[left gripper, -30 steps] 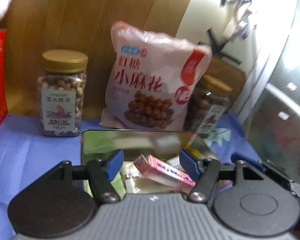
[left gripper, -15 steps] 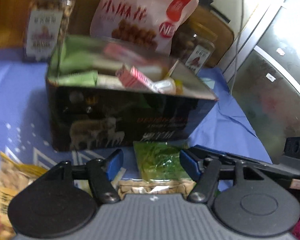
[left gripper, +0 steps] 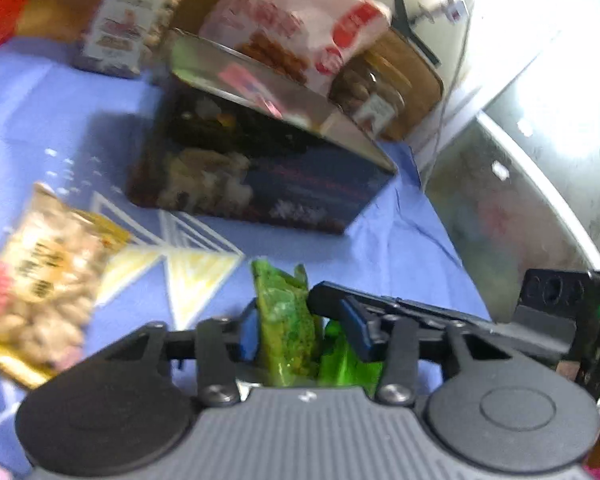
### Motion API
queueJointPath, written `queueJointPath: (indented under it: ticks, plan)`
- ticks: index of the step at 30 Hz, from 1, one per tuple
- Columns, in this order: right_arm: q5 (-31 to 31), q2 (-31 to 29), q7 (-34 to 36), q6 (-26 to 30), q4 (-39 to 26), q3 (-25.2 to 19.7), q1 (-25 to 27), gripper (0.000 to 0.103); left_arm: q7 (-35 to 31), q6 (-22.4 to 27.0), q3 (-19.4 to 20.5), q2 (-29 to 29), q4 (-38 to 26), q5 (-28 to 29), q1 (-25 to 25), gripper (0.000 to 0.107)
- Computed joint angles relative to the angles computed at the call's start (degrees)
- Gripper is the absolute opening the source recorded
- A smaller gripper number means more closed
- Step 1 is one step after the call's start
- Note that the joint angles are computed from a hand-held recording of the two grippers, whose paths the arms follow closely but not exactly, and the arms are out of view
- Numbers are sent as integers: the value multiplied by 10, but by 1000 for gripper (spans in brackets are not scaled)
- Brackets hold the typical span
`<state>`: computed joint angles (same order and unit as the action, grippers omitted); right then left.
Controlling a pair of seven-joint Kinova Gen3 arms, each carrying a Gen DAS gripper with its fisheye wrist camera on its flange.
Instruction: Organize snacks
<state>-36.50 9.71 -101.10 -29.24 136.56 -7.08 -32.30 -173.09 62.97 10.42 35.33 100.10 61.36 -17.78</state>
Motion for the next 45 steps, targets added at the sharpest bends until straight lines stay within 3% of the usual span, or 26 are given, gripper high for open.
queueJointPath:
  ticks: [1, 2, 5, 9, 13, 15, 17, 19, 23, 25, 27, 30, 31, 33, 35, 38, 40, 42, 45]
  plan:
    - [-12, 5, 23, 5, -14, 17, -19, 3, -3, 8, 1, -3, 1, 8, -9, 29]
    - [-22, 5, 45, 9, -27, 23, -30, 3, -16, 14, 3, -12, 7, 22, -23, 29]
    - [-21, 0, 66, -9, -42, 2, -21, 3, -60, 53, -2, -28, 17, 52, -56, 18]
    - [29, 13, 53, 4, -69, -24, -7, 3, -112, 84, -33, -52, 44, 73, -84, 19]
    - [-24, 27, 134, 16, -92, 18, -77, 4, -134, 80, -70, -59, 68, 70, -100, 20]
    - [-60, 14, 157, -2, -74, 1, -74, 7, -125, 90, -82, -53, 66, 52, -112, 27]
    - [-107, -9, 179, -26, -43, 12, -104, 7, -127, 103, -90, -43, 63, 30, -129, 39]
    - [-128, -29, 173, -35, -10, 18, -127, 8, -124, 102, -95, -39, 68, 12, -137, 41]
    - [-113, -67, 86, 0, 35, -69, -66, 8, -105, 117, -91, -18, 63, -13, -149, 51]
    - [-82, -66, 57, 11, 35, -96, -44, 9, -101, 122, -87, -13, 63, -19, -152, 51]
    - [-59, -52, 65, 26, 18, -81, -59, 14, -99, 122, -85, -13, 65, -25, -152, 52]
    - [-66, -25, 130, 84, -30, -25, -107, 19, -104, 127, -84, -13, 68, -32, -158, 52]
    - [-65, -18, 145, 102, -41, -24, -106, 23, -106, 127, -86, -12, 71, -32, -161, 57]
    - [-55, -6, 147, 111, -50, -33, -100, 38, -98, 132, -88, -5, 70, -34, -165, 58]
    - [-21, 0, 121, 111, -56, -41, -90, 44, -94, 134, -86, 4, 70, -28, -169, 58]
    - [44, 14, 54, 93, -61, -70, -54, 45, -92, 135, -82, 10, 67, -23, -168, 57]
    - [54, 28, 36, 72, -66, -73, -54, 44, -87, 134, -81, 13, 67, -18, -168, 54]
    - [36, 35, 55, 58, -70, -35, -96, 38, -93, 122, -82, 8, 76, -11, -168, 49]
    - [-26, 36, 125, 58, -77, 34, -176, 40, -81, 127, -83, 10, 73, -11, -169, 46]
